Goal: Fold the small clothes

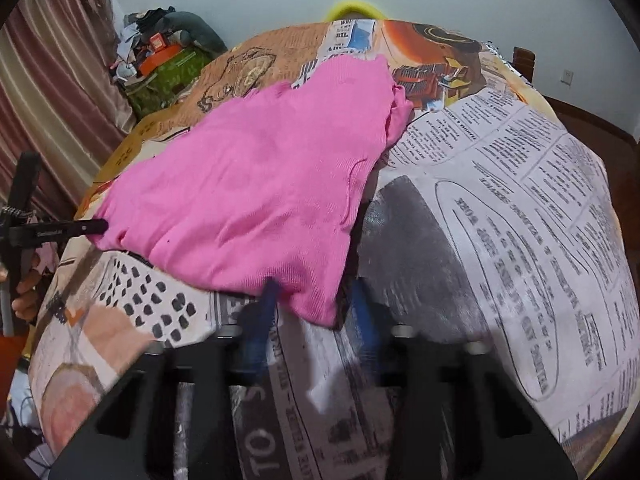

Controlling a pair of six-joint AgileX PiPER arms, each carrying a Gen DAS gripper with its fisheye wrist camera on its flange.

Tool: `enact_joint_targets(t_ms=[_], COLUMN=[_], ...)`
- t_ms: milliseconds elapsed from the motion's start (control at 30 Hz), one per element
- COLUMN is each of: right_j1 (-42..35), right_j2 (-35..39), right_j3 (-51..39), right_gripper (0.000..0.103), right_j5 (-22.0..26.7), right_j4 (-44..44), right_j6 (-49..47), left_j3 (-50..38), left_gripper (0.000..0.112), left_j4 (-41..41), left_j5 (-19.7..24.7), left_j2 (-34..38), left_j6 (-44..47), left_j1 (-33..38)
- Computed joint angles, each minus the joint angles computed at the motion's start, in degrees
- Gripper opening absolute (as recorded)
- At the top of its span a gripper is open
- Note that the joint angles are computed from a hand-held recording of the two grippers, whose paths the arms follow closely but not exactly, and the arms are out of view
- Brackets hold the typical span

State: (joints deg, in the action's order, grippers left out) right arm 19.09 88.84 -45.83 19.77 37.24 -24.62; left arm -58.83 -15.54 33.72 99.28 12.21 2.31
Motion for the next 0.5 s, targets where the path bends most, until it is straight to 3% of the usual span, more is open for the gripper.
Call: enact_joint_targets(t_ms=[67,233,500], right_j1=[0.53,1.81,-2.39], right_j2=[0.73,-0.69,-4.79], right_j3=[-0.18,0.64,2.16], right_gripper=[0.007,0.005,0.004], right_j5=[-0.48,-2.14,-0.02], right_j4=[-0.29,-8.39,-10.05], right_j6=[-0.46,4.94,4.11], left_j3=[0.86,2.13,10.81], left_gripper=[0.007,0.007,0.006], left_j4=[1.51,1.17,-0.18], left_j5=[-1.06,-0.45,-0.16], left_j2=[-1.09,-2.56,-10.49], left_j6=[-1.01,0.12,1.57], left_j1=[0.04,0.97,-2.26])
